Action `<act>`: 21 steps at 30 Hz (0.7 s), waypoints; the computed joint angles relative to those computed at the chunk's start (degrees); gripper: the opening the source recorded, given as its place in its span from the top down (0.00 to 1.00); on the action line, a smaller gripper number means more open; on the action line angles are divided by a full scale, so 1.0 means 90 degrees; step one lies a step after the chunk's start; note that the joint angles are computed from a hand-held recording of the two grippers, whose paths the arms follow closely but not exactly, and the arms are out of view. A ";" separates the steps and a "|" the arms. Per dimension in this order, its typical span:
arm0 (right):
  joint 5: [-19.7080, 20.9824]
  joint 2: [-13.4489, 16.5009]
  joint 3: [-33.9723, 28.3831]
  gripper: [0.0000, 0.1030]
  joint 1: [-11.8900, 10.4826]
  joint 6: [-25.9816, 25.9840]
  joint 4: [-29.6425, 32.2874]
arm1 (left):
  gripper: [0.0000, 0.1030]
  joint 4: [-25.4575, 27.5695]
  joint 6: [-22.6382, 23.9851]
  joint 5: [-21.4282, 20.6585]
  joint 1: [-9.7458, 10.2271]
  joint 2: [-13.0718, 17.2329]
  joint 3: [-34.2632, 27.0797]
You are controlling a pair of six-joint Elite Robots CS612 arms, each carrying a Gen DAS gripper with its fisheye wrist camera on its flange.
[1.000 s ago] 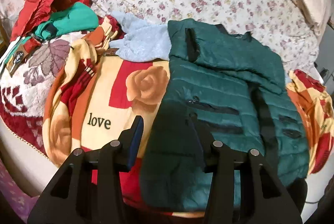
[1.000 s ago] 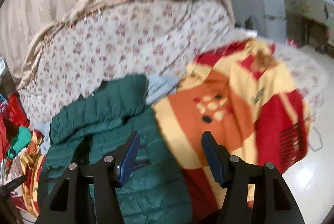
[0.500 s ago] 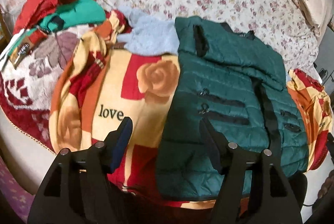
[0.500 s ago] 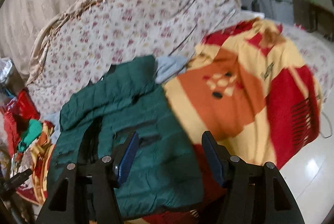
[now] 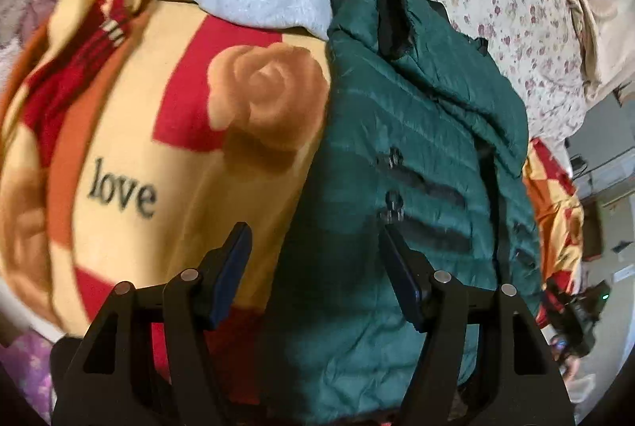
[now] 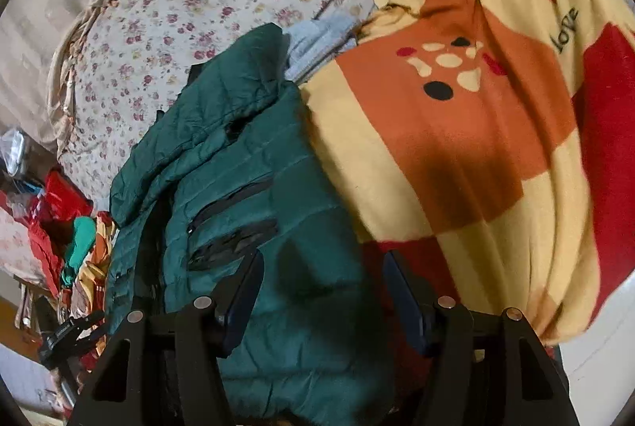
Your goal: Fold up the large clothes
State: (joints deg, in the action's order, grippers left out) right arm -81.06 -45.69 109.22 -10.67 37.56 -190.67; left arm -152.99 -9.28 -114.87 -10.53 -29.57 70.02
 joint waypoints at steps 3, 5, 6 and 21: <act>0.0475 0.0128 -0.0138 0.41 -0.0136 -0.0062 0.0112 | 0.35 0.0531 0.0105 -0.0485 0.0051 0.0252 -0.0500; 0.0859 0.0262 -0.0252 0.41 -0.0230 -0.0026 0.0091 | 0.35 0.0912 0.0155 -0.0821 0.0084 0.0409 -0.0793; 0.1072 0.0328 -0.0320 0.41 -0.0269 -0.0033 0.0087 | 0.34 0.1130 0.0192 -0.0983 0.0095 0.0495 -0.0954; 0.2903 0.0781 -0.0454 0.41 -0.0568 0.0498 -0.0785 | 0.26 0.0515 0.0283 -0.2215 0.0306 0.0320 -0.0311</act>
